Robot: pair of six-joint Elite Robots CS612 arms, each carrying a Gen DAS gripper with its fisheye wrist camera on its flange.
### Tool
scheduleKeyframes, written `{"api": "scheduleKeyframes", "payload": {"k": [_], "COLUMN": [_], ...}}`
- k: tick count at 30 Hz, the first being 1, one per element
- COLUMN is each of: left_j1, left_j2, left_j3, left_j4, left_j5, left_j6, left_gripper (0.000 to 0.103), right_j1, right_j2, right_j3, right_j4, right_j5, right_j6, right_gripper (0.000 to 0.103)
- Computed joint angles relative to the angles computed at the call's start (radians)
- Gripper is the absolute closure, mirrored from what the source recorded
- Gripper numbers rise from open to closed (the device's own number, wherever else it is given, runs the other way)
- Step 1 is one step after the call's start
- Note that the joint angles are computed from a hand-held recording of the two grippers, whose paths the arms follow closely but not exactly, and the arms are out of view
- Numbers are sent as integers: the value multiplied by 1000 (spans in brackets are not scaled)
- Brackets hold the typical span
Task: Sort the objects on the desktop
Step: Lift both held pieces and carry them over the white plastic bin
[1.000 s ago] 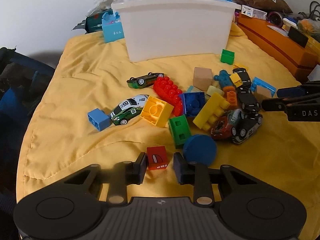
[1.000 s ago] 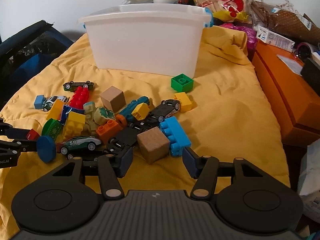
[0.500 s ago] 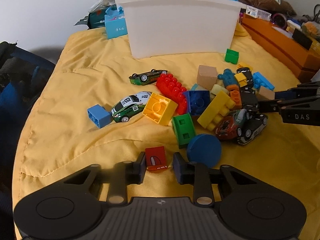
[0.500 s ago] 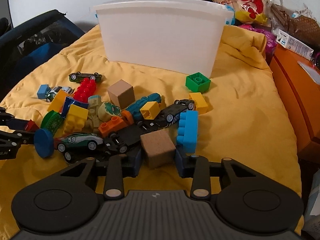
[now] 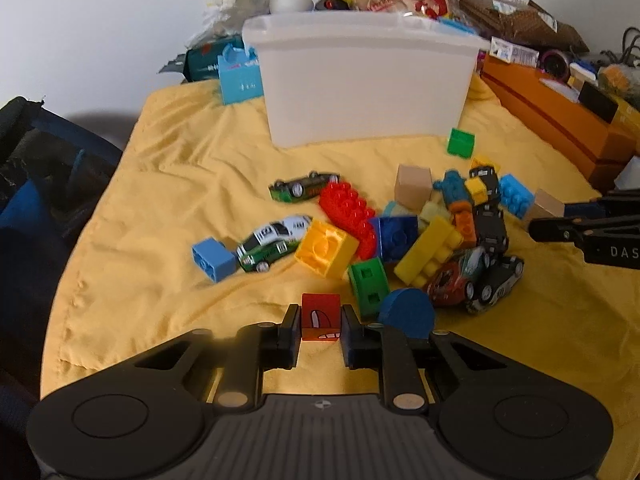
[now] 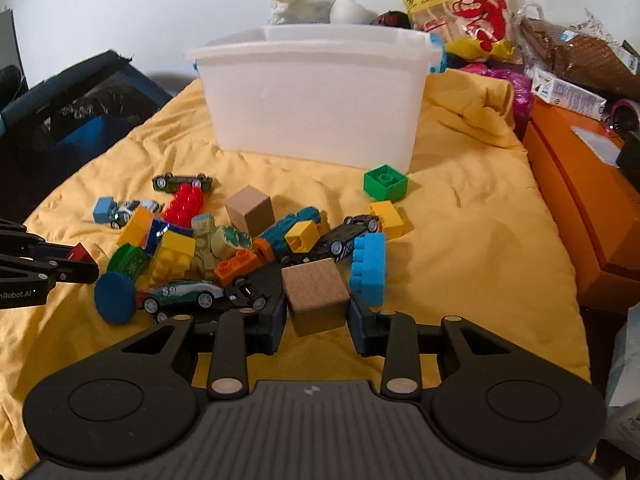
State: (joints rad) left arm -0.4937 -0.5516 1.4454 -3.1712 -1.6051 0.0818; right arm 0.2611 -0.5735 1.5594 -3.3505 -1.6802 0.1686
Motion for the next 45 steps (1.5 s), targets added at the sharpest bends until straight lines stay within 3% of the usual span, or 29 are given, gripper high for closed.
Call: {"api": "scheduleKeyframes", "payload": {"k": [11,22,45], "left_j1": [7,9,22], "left_j2": [-27,-35,88], "left_j3": [-39,-139,-469], "left_j4": [-38,-37,118], "left_j5": [3,-8,-27], "left_j6": [-66,-66,-88], "left_gripper": [81,81,81], "right_j1": [0,1,-26], "right_j2": [-41,-58,-8], "right_j3": [19,-38,-247], "right_j4": [-87,-110,-19], "right_j5": [-31,-61,-85], "right_j6": [63,71,46], "right_gripper": [66,66,66]}}
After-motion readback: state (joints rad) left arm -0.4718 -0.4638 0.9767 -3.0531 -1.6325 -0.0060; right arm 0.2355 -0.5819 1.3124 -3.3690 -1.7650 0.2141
